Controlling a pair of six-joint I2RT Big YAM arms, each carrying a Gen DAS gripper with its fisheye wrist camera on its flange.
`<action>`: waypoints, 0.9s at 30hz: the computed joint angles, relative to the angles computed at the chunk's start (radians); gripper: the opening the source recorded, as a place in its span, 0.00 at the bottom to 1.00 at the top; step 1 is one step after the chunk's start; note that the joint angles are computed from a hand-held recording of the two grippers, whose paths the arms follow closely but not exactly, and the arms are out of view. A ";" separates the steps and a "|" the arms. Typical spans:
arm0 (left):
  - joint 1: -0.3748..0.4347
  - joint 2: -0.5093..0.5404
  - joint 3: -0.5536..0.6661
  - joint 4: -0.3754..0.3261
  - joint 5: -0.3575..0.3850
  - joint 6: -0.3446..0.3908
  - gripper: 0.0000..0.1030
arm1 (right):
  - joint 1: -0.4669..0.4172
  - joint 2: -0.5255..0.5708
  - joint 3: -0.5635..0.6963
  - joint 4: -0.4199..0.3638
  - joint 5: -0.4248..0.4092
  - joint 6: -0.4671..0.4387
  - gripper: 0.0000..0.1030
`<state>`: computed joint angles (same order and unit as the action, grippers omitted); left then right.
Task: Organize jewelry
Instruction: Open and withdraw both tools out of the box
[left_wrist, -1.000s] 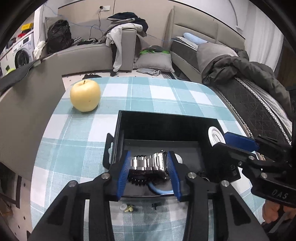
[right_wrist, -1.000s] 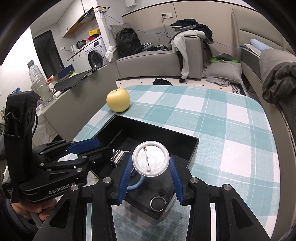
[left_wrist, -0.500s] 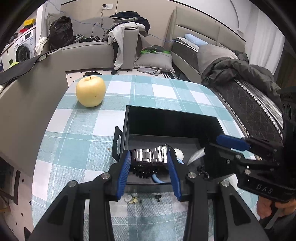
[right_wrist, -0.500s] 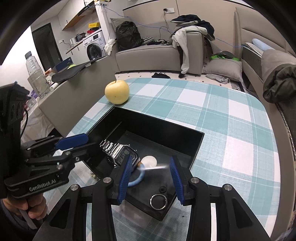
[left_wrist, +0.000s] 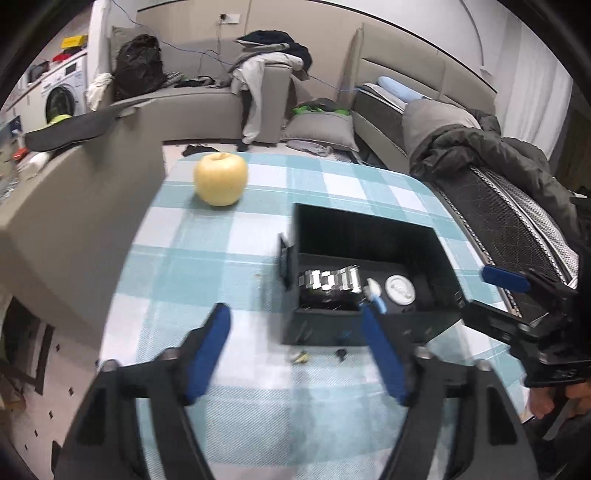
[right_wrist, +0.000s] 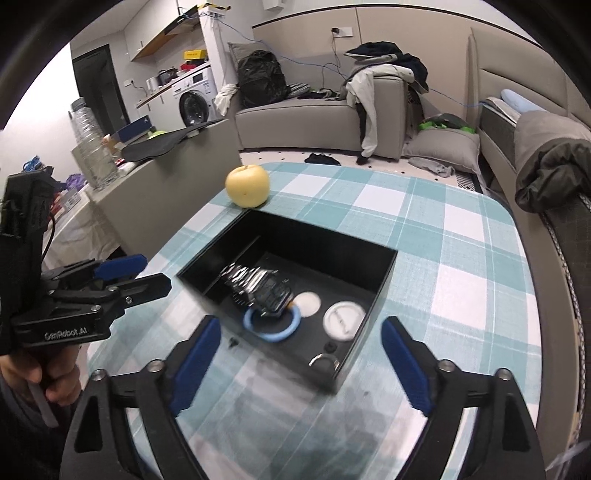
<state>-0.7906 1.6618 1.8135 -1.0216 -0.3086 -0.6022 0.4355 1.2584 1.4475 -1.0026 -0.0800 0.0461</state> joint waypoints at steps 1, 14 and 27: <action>-0.001 -0.007 -0.009 0.001 -0.010 -0.002 0.80 | 0.005 -0.011 -0.008 0.000 -0.002 0.001 0.94; 0.002 0.030 0.009 -0.093 -0.042 0.008 0.99 | 0.049 0.000 -0.021 -0.061 -0.042 -0.009 0.96; 0.019 0.009 -0.029 -0.091 0.011 -0.030 0.99 | 0.077 0.053 -0.019 -0.107 -0.085 -0.027 0.47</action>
